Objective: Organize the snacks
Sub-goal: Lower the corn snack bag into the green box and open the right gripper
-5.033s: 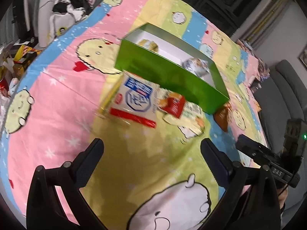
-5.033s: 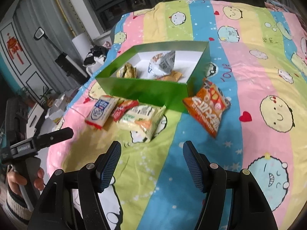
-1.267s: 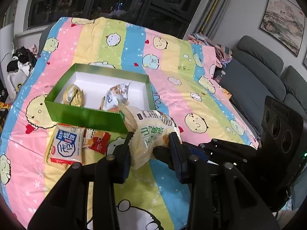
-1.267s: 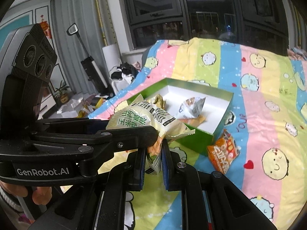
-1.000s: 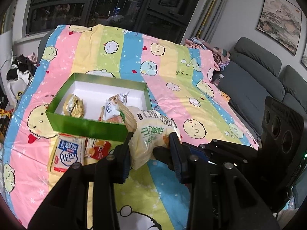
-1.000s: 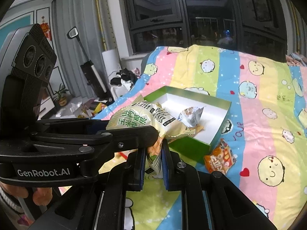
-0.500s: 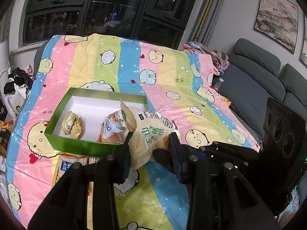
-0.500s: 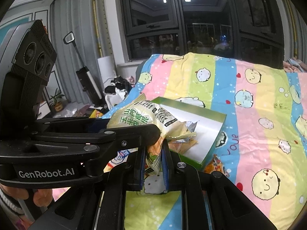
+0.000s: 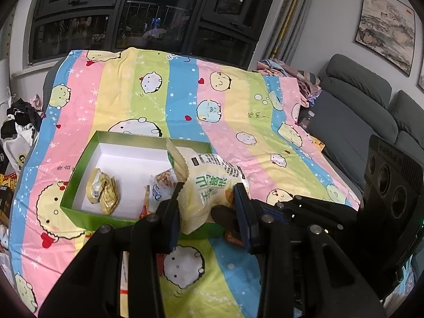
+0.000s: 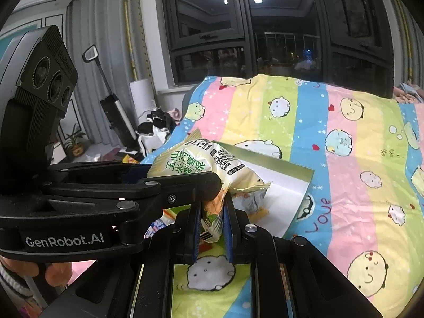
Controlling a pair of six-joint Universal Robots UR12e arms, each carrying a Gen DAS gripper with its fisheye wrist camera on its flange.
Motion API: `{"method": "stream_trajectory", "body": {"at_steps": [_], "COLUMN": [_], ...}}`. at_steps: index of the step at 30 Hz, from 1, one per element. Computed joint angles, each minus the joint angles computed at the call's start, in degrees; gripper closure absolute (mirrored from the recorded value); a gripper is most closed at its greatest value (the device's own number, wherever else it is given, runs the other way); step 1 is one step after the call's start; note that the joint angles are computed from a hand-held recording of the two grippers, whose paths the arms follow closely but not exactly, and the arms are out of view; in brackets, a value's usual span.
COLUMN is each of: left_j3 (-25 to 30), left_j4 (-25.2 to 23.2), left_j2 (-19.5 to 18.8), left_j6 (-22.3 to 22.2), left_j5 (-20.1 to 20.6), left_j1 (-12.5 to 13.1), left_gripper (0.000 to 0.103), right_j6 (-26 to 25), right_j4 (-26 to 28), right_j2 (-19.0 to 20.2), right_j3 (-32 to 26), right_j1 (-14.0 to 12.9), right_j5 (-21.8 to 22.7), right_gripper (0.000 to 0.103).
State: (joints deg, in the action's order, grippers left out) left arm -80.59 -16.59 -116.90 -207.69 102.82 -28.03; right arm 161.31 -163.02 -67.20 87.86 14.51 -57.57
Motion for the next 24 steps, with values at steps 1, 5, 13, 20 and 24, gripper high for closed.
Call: {"method": "stream_trajectory", "body": {"at_steps": [1,5,13,20,24], "left_j3": [0.2,0.8,2.3,1.9,1.7], "left_j4": [-0.2,-0.5,0.0,-0.6,-2.6], "left_j2": [-0.1,-0.3,-0.4,-0.9,-1.4], "left_j6": [0.0,0.2,-1.1,-3.0,-4.7], "left_j5": [-0.4,-1.0,-4.6,-5.5,-6.4], "left_j1": [0.3,1.1,3.7,5.0,5.7], "left_gripper": [0.067,0.067,0.067,0.067,0.067], "right_j6": [0.0,-0.3,0.3,-1.7,-2.6], "right_j4": [0.2,1.3,1.5,4.8,8.9], "right_j2": [0.3,1.8,4.9,7.2,8.7], "right_j3": [-0.5,-3.1,-8.8,-11.8,-13.6], "right_j1": [0.1,0.5,1.3,2.0,2.4], "right_j5": [-0.1,-0.3,0.0,-0.5,-1.1], "right_gripper": [0.086,0.086,0.086,0.086,0.086]}}
